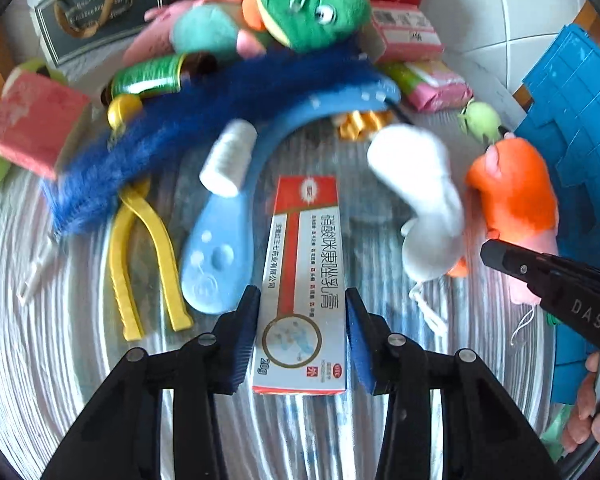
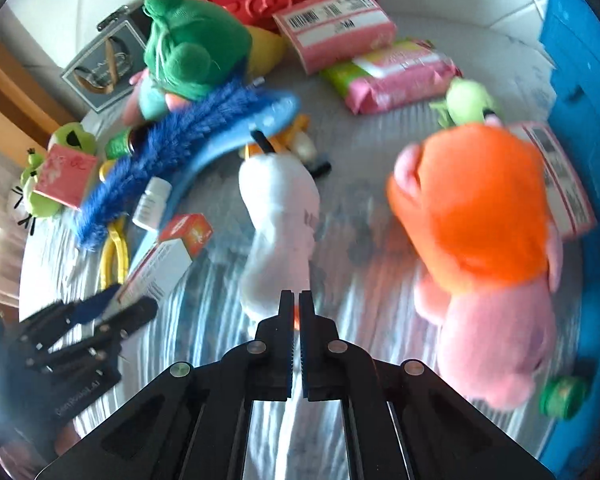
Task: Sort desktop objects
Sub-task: 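Lift the ointment box and white plush bird off the table, then carry the ointment box and plush bird over the blue bin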
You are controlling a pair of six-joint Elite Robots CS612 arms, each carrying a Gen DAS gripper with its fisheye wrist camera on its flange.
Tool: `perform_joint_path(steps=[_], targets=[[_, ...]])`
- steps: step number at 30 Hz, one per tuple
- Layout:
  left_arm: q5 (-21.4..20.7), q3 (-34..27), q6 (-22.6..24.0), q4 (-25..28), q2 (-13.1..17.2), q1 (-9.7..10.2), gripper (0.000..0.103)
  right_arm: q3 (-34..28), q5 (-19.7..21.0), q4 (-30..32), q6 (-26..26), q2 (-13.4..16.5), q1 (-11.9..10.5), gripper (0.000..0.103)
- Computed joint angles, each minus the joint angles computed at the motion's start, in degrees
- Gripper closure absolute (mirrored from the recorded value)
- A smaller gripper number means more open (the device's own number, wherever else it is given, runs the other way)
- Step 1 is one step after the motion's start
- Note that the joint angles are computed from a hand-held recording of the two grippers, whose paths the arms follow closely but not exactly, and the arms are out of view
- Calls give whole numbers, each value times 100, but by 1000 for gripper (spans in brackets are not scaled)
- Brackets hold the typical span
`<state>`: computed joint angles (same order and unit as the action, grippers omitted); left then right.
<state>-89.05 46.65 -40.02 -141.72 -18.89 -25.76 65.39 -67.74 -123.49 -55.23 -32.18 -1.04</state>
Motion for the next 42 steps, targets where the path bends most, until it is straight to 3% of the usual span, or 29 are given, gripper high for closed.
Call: perform_joint_path(steps=[1, 6, 10, 13, 15, 17, 19, 20, 21, 27, 35, 42], targets=[[-43, -59, -25, 52, 41, 9, 62, 15, -48, -52, 68, 8, 3, 97], [-10, -525, 83, 474, 283, 31, 61, -4, -17, -115, 201, 57, -15, 51], [-260, -1020, 138, 797, 538, 80, 50, -169, -88, -152, 329, 171, 73, 45], [-419, -1463, 224, 1204, 768, 99, 43, -295, -208, -215, 442, 264, 157, 31], [-281, -1563, 360, 1141, 823, 70, 36, -346, -352, -324, 450, 325, 220, 22], [-156, -1761, 400, 1322, 921, 55, 36, -398, -491, -424, 492, 387, 270, 22], [5, -1698, 435, 1268, 889, 35, 62, -467, -574, -434, 510, 457, 314, 22], [-35, -1613, 443, 1205, 846, 43, 62, -480, -598, -438, 455, 483, 333, 38], [-135, -1487, 417, 1068, 790, 59, 62, -475, -615, -417, 352, 490, 346, 73], [346, -298, 401, 42, 123, 1, 63, 77, -31, -804, 85, 98, 207, 70], [1540, 1176, 427, -1271, -906, -234, 62, 1154, 997, -1443, -199, -833, -67, 70], [2073, 2084, 450, -2134, -1608, -393, 63, 1893, 1721, -1744, -343, -1554, -401, 70]])
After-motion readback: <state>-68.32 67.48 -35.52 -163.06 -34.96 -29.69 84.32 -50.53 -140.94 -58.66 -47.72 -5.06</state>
